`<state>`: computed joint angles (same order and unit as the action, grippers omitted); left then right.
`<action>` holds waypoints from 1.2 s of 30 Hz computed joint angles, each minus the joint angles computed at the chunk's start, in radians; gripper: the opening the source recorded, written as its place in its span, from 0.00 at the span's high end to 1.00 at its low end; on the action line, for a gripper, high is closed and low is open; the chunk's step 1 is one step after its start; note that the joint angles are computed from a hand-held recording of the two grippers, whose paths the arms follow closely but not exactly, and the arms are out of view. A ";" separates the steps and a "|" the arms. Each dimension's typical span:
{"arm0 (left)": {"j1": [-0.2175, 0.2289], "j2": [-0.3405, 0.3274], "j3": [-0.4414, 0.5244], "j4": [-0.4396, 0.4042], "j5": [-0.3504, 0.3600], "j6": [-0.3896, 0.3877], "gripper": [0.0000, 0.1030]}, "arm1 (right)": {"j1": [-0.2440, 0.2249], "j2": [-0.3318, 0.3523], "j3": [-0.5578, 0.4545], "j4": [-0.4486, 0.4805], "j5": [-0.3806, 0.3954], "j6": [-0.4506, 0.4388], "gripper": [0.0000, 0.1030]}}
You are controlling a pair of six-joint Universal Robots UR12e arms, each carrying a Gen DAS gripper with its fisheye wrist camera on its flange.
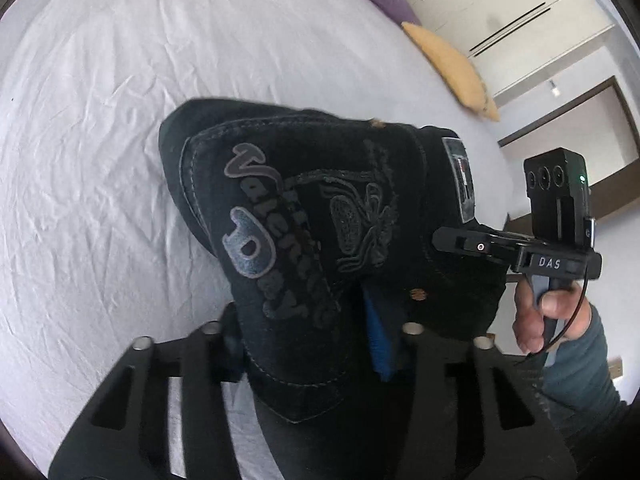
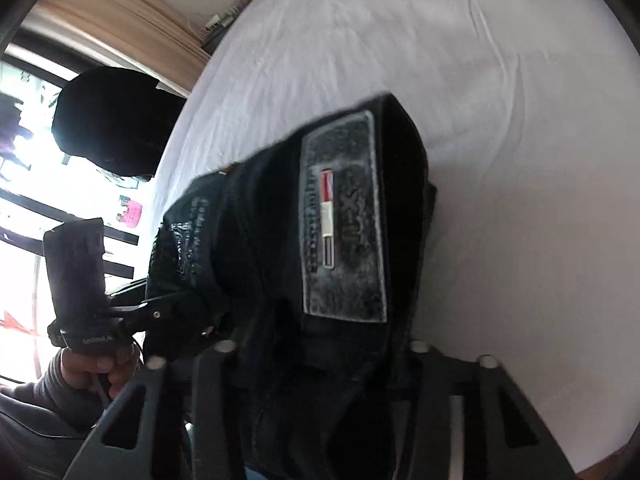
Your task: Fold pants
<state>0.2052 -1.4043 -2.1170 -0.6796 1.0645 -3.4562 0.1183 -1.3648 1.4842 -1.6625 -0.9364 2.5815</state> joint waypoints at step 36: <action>0.255 0.098 -0.047 0.248 0.498 0.189 0.00 | 0.114 0.153 -0.058 -0.748 0.011 0.683 0.11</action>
<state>0.4607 -1.3067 -2.1638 -0.4314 1.5628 -3.2670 0.2319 -1.2119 1.4265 -2.4107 -0.9257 3.2646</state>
